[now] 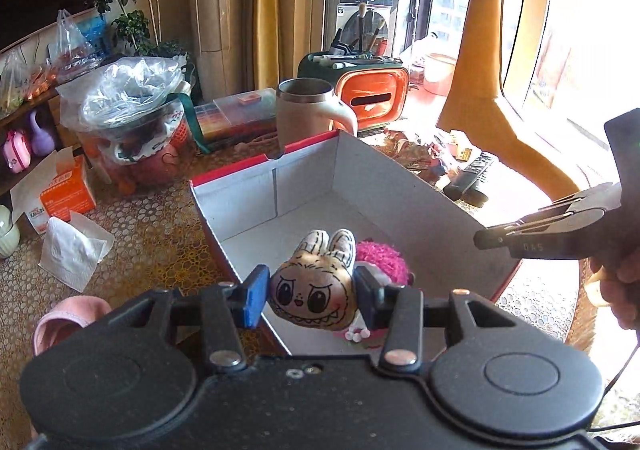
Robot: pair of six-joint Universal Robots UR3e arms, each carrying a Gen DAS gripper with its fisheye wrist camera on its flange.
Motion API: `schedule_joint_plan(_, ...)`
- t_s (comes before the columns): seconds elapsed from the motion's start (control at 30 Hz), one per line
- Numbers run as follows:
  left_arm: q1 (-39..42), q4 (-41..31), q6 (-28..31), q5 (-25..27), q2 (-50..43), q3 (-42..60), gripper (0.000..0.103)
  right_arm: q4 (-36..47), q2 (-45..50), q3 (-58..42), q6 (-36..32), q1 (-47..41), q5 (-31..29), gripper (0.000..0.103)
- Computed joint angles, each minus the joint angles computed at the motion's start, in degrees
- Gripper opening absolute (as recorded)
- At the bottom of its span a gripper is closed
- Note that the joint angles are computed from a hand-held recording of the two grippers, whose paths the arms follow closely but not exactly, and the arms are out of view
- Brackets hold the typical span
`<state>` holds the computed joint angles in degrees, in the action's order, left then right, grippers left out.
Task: Organize objects
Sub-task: 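Carry the keychain into the shoebox and open the left gripper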
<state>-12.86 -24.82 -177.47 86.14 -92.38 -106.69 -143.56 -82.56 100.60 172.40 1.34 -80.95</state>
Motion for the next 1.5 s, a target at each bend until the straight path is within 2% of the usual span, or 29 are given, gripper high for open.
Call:
schedule_joint_plan(0.17,-2.97,-1.78,0.14,1.78,-7.14,7.41,0.044,-0.22,-0.18,0.34,-0.11,-0.18,0.46,0.003)
schedule_joint_plan(0.3,-5.07,-3.20,1.68,5.94,-14.23,14.78,0.044,-0.23,-0.35,0.61,-0.27,-0.37,0.90,0.003)
schedule_joint_plan(0.5,-5.17,-7.14,0.63,8.69,-23.66,25.32,0.044,-0.07,-0.29,0.60,-0.70,-0.60,1.37,0.003)
schedule_joint_plan(0.77,-3.72,-18.01,-3.83,8.93,-33.42,39.77,0.044,2.03,-0.83,0.06,-1.61,-1.05,2.51,0.003)
schedule_joint_plan(1.03,-4.80,-29.80,-4.90,11.05,-42.08,54.54,0.045,2.95,-0.80,-0.12,-2.23,-1.80,3.63,0.003)
schedule_joint_plan(1.27,-5.41,-33.39,-4.45,11.15,-44.57,58.23,0.046,3.43,-1.10,-0.01,-2.63,-2.32,4.38,0.003)
schedule_joint_plan(1.4,-5.39,-32.31,-4.50,11.26,-43.63,56.64,0.057,3.48,-1.09,-0.05,-2.68,-2.39,4.50,0.003)
schedule_joint_plan(1.5,-5.15,-30.42,-4.32,10.89,-41.83,53.87,0.061,3.57,-1.04,-0.12,-2.63,-2.38,4.44,0.003)
